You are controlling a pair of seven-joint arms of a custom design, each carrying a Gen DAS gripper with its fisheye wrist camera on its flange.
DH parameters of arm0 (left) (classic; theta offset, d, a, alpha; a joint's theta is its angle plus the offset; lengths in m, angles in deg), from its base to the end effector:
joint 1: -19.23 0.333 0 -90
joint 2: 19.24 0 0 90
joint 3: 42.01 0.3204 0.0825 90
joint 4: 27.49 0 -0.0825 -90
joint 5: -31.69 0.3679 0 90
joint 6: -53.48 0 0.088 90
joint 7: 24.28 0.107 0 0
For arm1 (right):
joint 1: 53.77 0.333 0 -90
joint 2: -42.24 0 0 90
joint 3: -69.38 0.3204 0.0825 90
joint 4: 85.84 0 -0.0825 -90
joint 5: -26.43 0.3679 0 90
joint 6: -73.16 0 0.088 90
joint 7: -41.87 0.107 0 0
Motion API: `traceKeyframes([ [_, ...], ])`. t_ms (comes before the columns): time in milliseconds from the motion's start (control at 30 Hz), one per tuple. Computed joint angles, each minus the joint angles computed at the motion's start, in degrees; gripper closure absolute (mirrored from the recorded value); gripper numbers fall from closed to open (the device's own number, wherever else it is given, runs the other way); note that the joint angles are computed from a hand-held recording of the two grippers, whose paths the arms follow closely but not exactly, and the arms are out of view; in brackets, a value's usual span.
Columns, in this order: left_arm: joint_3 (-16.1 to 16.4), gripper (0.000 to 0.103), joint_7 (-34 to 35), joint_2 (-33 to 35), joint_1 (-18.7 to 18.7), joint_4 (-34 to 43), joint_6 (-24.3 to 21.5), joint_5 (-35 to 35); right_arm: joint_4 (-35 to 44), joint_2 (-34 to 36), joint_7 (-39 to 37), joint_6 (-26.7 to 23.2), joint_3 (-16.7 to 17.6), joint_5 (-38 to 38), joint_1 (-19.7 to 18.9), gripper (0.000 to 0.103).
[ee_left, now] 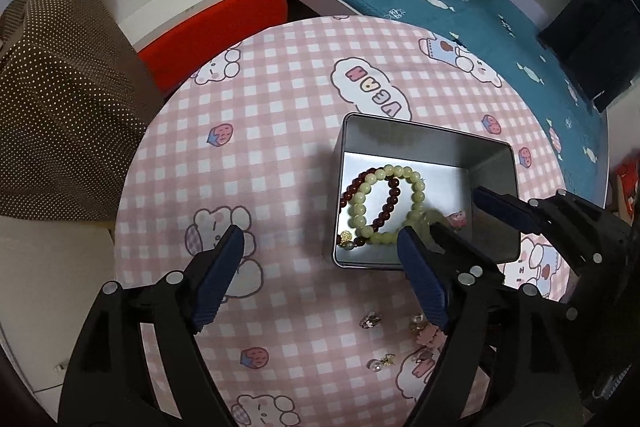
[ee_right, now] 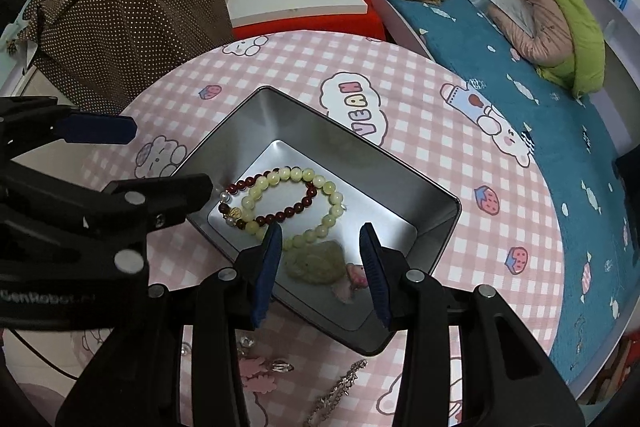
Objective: Organize jewelry
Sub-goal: 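Lower the jade pendant into the tray and open the right gripper, then withdraw the right gripper and move the left gripper over a pearl earring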
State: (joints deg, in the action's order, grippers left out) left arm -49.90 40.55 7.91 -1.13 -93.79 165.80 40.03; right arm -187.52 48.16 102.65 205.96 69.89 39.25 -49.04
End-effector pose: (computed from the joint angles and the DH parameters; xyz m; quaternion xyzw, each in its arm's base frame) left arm 0.6406 -0.3044 0.5702 -0.6752 0.7176 -0.1442 0.0912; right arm 0.6131 0.0602 0.5517 -0.8319 0.5016 -0.1290 0.1994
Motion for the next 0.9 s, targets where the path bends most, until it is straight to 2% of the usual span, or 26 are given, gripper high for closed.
traceKeyframes([
  [333,-0.31,0.021,0.45,-1.90,-0.36,-2.08,1.24,0.63,-2.38,-2.97,2.06,2.66,-0.75,0.54,-0.26,0.063],
  [733,-1.43,0.019,0.38,-7.99,0.09,-9.26,4.96,0.55,-8.90,-9.43,7.67,10.58,-3.11,-1.85,-0.67,0.051],
  [900,-2.36,0.016,1.21,-11.06,0.65,-13.68,5.60,-0.36,-11.21,-11.24,10.93,11.19,-4.05,-4.07,-1.14,0.047],
])
